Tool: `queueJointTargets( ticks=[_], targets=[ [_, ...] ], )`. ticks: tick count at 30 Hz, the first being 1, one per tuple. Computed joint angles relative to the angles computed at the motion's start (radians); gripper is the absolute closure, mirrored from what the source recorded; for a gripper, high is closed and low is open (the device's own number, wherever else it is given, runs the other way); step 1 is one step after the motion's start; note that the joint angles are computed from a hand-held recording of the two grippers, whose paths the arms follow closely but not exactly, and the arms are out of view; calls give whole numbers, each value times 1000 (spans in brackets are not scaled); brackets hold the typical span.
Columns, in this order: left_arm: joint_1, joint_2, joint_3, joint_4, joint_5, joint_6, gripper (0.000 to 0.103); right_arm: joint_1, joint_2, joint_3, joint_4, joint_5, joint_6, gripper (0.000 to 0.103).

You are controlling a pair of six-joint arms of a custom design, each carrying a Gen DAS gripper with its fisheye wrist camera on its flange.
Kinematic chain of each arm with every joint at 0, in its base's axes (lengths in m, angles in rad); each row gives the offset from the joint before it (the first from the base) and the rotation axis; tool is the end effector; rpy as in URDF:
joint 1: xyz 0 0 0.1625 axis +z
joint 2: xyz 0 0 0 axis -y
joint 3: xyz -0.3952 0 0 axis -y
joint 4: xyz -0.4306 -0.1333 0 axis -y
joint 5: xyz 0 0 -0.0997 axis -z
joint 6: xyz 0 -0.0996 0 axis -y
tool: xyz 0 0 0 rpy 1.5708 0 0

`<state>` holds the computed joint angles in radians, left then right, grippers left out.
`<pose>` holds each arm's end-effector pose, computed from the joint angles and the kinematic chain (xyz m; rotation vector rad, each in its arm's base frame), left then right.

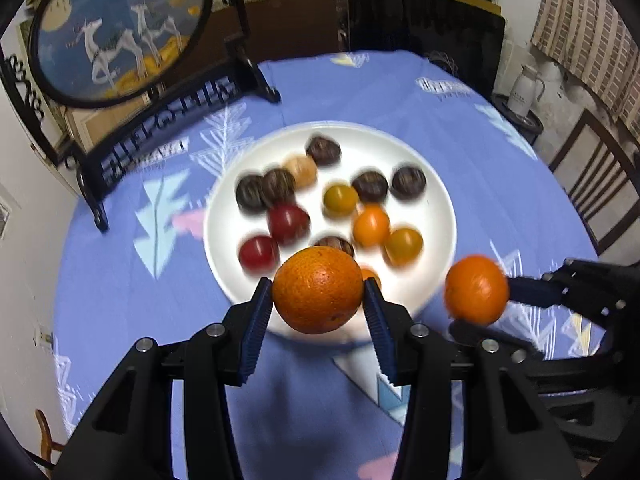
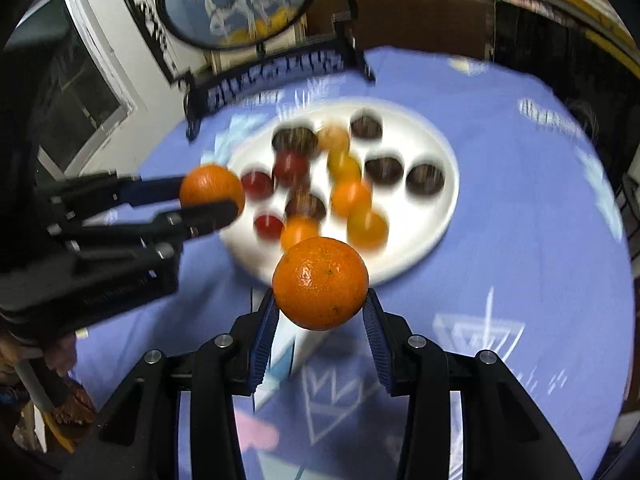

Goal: Organize fruits
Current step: 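Carry both tangerines onto the white plate and open both tools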

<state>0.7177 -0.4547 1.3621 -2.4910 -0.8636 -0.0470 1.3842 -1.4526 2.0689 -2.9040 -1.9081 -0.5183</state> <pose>-0.4128 -0.6232 -0.0776 0.9669 2.2825 -0.4123 -0.0006 -0.5442 0.3007 0.2546 -2.4838 0.7297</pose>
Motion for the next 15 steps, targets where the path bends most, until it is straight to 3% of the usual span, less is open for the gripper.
queueJointTargets(
  ticks=[15],
  targets=[
    [45, 157, -282, 81, 2, 27, 57, 8, 150, -261, 42, 16, 11, 60]
  ],
)
